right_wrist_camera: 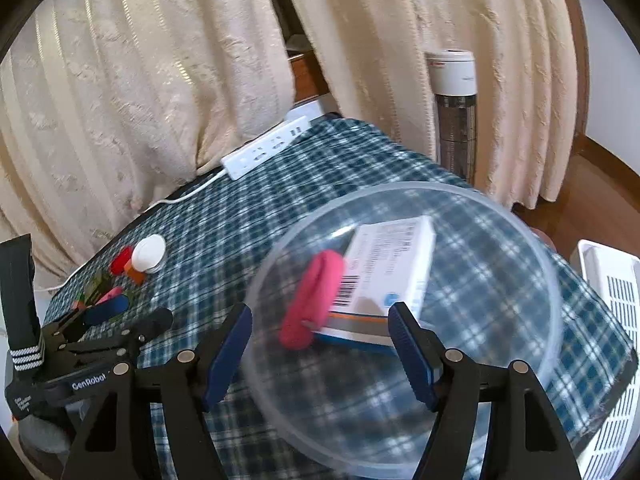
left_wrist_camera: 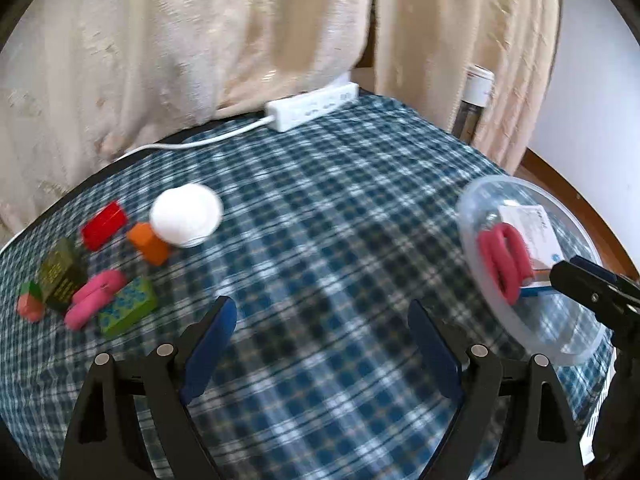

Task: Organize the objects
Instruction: 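Lower the pink foam loop into the clear bowl with the left gripper and release, then grasp the green printed box with the left gripper while the right gripper grasps the green dotted block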

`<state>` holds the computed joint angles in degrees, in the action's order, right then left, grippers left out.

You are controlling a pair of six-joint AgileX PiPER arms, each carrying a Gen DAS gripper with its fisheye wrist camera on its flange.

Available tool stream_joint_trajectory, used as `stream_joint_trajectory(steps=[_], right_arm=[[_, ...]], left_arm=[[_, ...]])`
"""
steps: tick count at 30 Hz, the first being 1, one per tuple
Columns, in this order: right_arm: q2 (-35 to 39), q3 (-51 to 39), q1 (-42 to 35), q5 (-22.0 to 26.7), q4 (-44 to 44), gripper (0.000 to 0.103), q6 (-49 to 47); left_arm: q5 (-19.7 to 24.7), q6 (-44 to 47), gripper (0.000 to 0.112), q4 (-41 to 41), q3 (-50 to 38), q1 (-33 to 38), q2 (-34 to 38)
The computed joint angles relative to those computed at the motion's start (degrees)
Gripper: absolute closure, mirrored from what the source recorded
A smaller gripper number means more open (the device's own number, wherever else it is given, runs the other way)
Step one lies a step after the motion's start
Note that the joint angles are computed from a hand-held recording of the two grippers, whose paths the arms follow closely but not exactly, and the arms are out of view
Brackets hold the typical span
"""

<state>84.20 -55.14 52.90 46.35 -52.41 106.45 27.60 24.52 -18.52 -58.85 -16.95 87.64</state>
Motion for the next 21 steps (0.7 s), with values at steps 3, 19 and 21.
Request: stream_joint_trajectory(steps=[3,19,21], right_arm=[[2.22,-2.5,0.32,-0.38,0.7,0.029,-1.6],[13.71,-16.56,1.43,-1.85,6.52,0.024,-11.29],[15.14,-18.37,1.59,-1.87,7.24,0.021,-12.18]], left_arm=[[0.5,2.94,0.024,-2.42,0.07,3.61,-0.15],[3.53,13.78,0.024,-10.87,-4.34,23.1,3.98],[4.57,13.78,0.024,-11.72,-6.54,25.77,5.68]])
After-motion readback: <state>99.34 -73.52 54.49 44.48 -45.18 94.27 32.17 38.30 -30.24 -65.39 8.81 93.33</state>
